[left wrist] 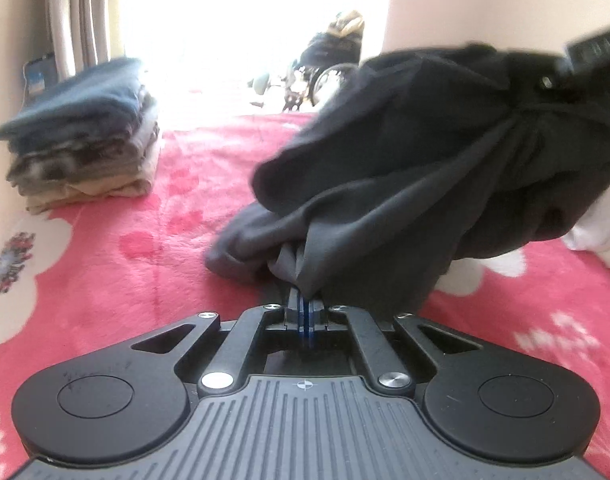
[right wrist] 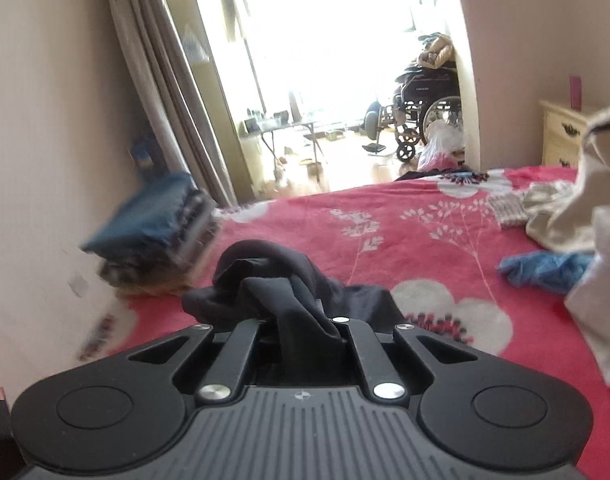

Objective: Fold clothes

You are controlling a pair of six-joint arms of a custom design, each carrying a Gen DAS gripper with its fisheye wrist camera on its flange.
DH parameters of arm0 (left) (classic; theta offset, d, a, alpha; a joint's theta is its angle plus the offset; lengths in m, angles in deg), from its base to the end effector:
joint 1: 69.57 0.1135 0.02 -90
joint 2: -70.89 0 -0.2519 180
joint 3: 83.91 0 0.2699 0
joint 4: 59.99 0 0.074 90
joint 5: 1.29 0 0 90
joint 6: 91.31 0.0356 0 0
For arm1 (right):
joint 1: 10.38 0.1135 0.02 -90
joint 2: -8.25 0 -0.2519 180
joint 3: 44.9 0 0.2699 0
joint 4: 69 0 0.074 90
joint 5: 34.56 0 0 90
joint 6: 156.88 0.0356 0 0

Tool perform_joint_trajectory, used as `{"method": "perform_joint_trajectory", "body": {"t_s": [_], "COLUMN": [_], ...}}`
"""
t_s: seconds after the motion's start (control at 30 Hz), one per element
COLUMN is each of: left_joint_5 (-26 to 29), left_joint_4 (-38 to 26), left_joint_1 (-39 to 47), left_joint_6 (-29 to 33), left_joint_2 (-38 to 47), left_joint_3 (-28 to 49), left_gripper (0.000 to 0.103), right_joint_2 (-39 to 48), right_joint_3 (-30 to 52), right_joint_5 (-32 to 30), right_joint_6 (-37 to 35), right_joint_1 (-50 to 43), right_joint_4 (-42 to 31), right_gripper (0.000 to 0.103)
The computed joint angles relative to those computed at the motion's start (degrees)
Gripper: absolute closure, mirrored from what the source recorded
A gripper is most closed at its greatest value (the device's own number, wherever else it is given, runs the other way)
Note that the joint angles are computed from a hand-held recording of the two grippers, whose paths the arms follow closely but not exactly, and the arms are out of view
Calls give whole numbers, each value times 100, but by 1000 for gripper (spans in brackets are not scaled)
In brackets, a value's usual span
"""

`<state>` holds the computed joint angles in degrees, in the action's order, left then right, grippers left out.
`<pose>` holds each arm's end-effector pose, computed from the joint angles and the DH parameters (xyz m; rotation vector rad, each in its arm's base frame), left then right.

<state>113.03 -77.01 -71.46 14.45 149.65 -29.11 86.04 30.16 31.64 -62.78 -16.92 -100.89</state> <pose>0.2973 -0.0245 0.1812 0.5570 2.1638 -0.3532 0.3235 -0.0226 0.2863 -0.0371 2.1469 0.4258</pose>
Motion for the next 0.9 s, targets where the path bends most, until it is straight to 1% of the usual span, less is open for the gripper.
{"method": "perform_joint_trajectory", "body": {"t_s": [0.07,0.13,0.2,0.27,0.33,0.43,0.47,0.53,0.57,0.6,0.67,0.7,0.73,0.77,0.8,0.83,0.87,0.9], "left_joint_5": [384,779,1051,1223,1269,1144,1060,936,903,928,1085,1159,1231,1308,1384,1456,1512,1556], "left_joint_4": [-403,-942,-1480,-2017,-2536,-3236,-3430,-3744,-3877,-4006,-4386,-4576,-4726,-4764,-4799,-4785,-4618,-4418], "left_joint_1": [310,655,959,1254,1530,1829,1886,2005,2075,2164,2389,2496,2582,2615,2646,2650,2566,2454], "left_joint_6": [327,759,1248,1812,2462,3379,3655,4048,4191,4293,4457,4537,4592,4579,4563,4503,4307,4070], "left_joint_2": [-472,-839,-1041,-1203,-1129,-806,-662,-562,-564,-541,-418,-351,-300,-305,-310,-327,-381,-423], "left_joint_3": [-181,-286,-345,-399,-364,-210,-139,-53,-16,70,366,518,647,706,764,804,782,763], "left_gripper": [103,103,103,103,103,102,99,97,92,85,77,75,70,65,63,57,49,45], "right_joint_2": [-527,-1057,-1472,-1779,-1995,-2299,-2373,-2505,-2518,-2525,-2541,-2483,-2414,-2337,-2265,-2215,-2180,-2188], "right_joint_3": [-320,-620,-830,-1003,-1192,-1621,-1746,-1882,-1826,-1751,-1473,-1265,-1052,-836,-639,-504,-409,-436], "right_joint_5": [-420,-862,-1283,-1689,-1789,-1282,-979,-448,-388,-363,-593,-729,-866,-1006,-1162,-1323,-1475,-1578], "right_joint_6": [-44,-192,-430,-802,-1466,-2383,-2577,-2931,-3159,-3395,-3866,-4088,-4312,-4516,-4597,-4494,-4363,-4150], "right_joint_1": [-311,-687,-1072,-1499,-1816,-1907,-1811,-1650,-1711,-1804,-2151,-2301,-2449,-2580,-2643,-2640,-2608,-2466], "right_joint_4": [-338,-857,-1525,-2368,-3283,-4155,-4273,-4539,-4743,-4944,-5354,-5538,-5725,-5907,-6014,-5956,-5851,-5581], "right_gripper": [97,97,97,97,97,96,93,83,76,63,51,47,45,41,35,31,25,24]}}
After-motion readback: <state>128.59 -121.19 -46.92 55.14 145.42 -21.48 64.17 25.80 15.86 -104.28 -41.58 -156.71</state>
